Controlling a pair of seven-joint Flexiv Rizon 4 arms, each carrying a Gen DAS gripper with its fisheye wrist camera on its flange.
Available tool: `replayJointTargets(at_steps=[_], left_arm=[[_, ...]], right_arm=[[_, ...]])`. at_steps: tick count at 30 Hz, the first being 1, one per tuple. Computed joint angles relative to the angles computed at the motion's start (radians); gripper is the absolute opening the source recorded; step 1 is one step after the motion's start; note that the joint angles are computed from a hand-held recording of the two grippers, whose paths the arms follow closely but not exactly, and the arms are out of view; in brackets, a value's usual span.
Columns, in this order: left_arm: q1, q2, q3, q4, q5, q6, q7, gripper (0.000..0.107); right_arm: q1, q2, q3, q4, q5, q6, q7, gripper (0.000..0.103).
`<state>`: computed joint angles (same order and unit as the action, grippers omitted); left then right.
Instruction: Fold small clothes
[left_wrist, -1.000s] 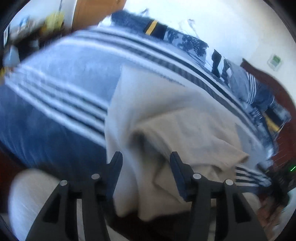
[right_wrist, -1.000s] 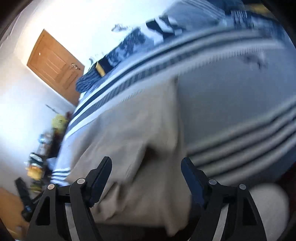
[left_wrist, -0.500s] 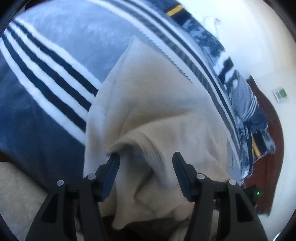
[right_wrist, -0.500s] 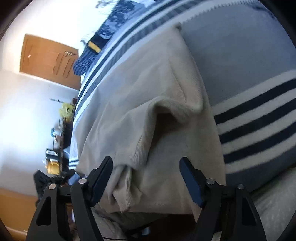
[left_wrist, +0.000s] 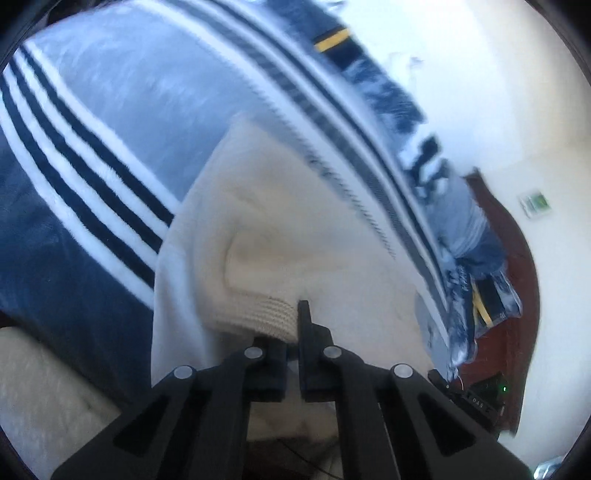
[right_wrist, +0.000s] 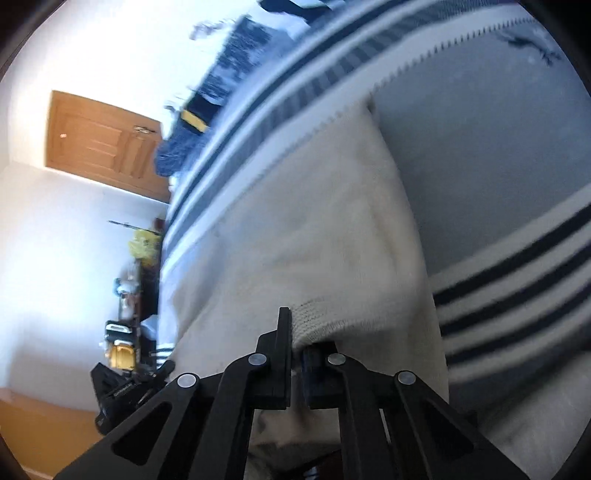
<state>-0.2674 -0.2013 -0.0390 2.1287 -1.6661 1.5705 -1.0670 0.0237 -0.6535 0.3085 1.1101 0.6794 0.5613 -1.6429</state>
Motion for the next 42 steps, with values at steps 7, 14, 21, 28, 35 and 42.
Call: replayJointTargets(at_steps=[7,14,21,28,35,42], left_arm=[[0.044,-0.014,0.048,0.170,0.593,-0.131,-0.498,0.004],[0.086,0.053,0.030,0.214,0.818,-0.076,-0.610,0.004],[0.136,0.066,0.032,0.221,1.050,-0.146,-0.761,0.004],[0.157,0.060,0.074,0.183,1.308,-0.238,-0.935,0.004],[0.175,0.066,0.080,0.145,1.452,-0.336,-1.053,0.018],[0.192,0.200,0.152,0.198,1.783,-0.157,-1.403,0.035]], right_arm=[[0.026,0.084,-0.048,0.227,-0.090,0.041,-0.066,0.005],[0.003,0.133,-0.030,0.281,-0.074,0.059,-0.103,0.004],[0.040,0.124,-0.059,0.319,-0.160,0.057,-0.052,0.004],[0.093,0.129,-0.076,0.358,-0.267,0.104,-0.033,0.005],[0.116,0.119,-0.085,0.365,-0.335,0.104,0.005,0.011],[0.080,0.198,-0.066,0.427,-0.274,0.215,0.030,0.046]])
